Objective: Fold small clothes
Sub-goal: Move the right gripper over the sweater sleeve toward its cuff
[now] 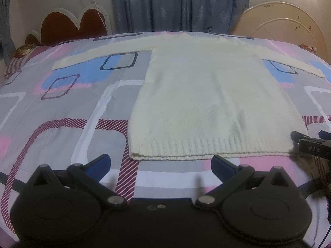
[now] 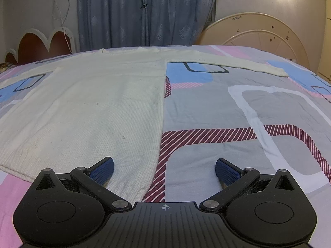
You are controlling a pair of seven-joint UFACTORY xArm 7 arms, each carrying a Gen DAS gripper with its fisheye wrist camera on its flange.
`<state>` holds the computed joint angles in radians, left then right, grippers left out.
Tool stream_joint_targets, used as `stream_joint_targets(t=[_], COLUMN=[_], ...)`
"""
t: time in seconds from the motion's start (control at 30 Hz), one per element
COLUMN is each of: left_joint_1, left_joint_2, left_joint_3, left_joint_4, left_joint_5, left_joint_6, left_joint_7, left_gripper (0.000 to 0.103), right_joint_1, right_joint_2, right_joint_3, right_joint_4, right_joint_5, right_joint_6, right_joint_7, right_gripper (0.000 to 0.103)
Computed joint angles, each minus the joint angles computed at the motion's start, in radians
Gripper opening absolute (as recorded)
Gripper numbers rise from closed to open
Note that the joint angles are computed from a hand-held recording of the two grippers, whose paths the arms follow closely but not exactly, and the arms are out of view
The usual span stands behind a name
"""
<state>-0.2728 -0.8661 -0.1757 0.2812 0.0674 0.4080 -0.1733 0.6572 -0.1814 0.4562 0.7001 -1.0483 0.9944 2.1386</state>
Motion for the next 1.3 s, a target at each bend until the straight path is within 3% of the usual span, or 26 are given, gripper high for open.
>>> stream_joint_targets(t=[0.7,0.9,1.07,1.2,1.3], left_joint_1=[-0.003,-0.008,-0.017,-0.012,-0.009], left_joint_2=[0.017,0.016,0.028,0.079,0.149], left_joint_3=[0.007,0.015,0.020,0.001,0.004], left_joint_4=[0.005,0.011,0.018,0.051,0.097], left_joint_5=[0.003,-0.008,-0.017,-0.008,-0.013], left_joint_6=[-0.006,-0.010,-0.022,-0.075,-0.127], left_joint_7=[0.009,0.015,0.023,0.032,0.027], left_gripper=[0.103,0.103,0.103,0.103,0.103], right_joint_1=[-0.002,-0.007,-0.011,-0.026,-0.071], right_joint_2=[0.001,-0.048,-0.065,-0.127,-0.145], right_joint_3=[-0.003,-0.020,0.033,-0.012,0.046], right_joint_4=[-0.001,0.001,0.040,0.012,0.040], right_joint_5=[0.000,0.126,0.163,0.266,0.249], right_joint_6=[-0.007,-0.056,0.023,-0.117,-0.040], right_joint_7=[0.000,-0.113,-0.127,-0.205,-0.184], right_gripper=[0.103,0.103,0.103,0.103,0.103])
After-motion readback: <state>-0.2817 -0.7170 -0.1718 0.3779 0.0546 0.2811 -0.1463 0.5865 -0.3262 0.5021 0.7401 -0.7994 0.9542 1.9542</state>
